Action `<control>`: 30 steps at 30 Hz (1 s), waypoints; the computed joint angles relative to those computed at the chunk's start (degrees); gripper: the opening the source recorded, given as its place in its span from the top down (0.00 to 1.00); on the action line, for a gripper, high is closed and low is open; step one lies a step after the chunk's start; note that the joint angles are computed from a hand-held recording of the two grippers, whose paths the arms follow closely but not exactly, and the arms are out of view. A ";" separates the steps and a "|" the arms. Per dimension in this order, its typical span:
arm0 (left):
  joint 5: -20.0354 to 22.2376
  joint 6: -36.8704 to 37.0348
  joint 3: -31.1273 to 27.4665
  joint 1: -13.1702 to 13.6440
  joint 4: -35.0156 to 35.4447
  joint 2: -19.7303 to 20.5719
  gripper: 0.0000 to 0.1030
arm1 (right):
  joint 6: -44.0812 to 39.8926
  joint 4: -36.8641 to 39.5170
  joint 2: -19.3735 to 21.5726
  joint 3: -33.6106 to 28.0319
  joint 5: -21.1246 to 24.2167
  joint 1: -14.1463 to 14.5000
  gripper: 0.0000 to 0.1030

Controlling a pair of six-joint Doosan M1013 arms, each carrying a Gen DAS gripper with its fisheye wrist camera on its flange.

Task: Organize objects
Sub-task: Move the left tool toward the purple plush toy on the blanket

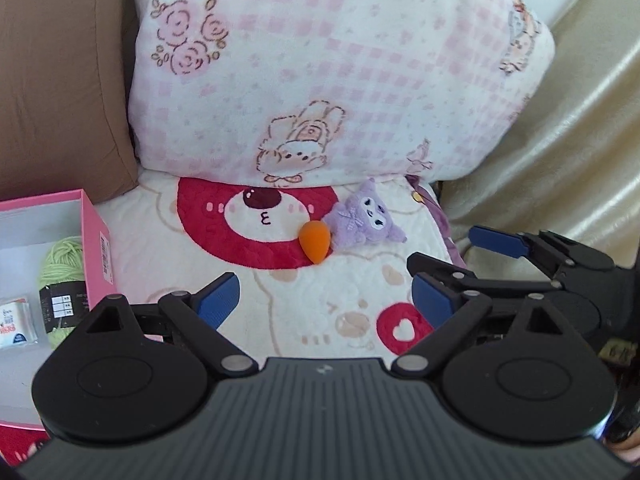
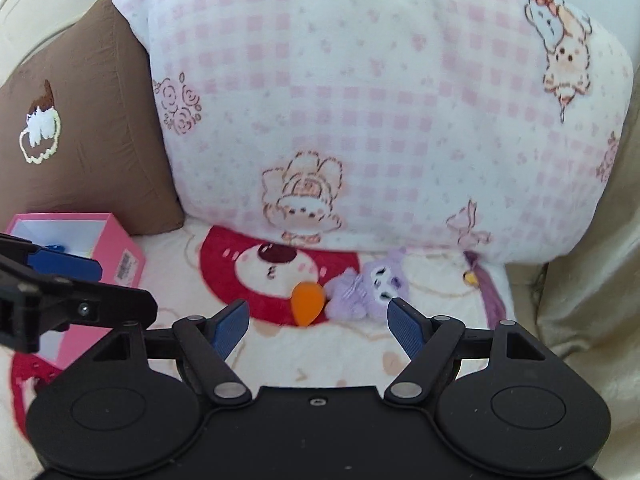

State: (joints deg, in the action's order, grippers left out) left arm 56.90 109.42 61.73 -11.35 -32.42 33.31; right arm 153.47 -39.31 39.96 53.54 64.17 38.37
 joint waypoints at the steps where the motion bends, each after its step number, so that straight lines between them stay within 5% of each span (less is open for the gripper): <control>1: -0.19 0.20 -0.13 -0.24 0.30 0.32 0.10 | -0.10 -0.22 0.04 0.47 -0.42 -0.14 0.22; 11: -3.71 3.38 -0.92 -1.86 -4.95 3.82 0.12 | 3.71 -9.58 -2.81 11.25 -12.90 -1.13 0.22; 21: -7.55 11.23 -1.68 -2.81 -13.17 7.34 0.18 | 2.96 -14.32 -2.75 14.90 -15.77 -2.26 0.20; 24: -5.09 9.01 -3.41 -2.87 -13.77 8.90 0.18 | 7.04 -18.71 -3.58 17.88 -20.17 -2.74 0.20; 30: -5.01 9.26 -4.54 -3.30 -15.27 10.76 0.26 | 7.62 -18.65 -2.74 18.09 -19.96 -3.36 0.20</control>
State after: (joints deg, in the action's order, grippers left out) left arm 51.89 118.67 57.19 -14.65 -47.69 44.07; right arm 161.09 -57.96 37.22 71.63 44.21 35.01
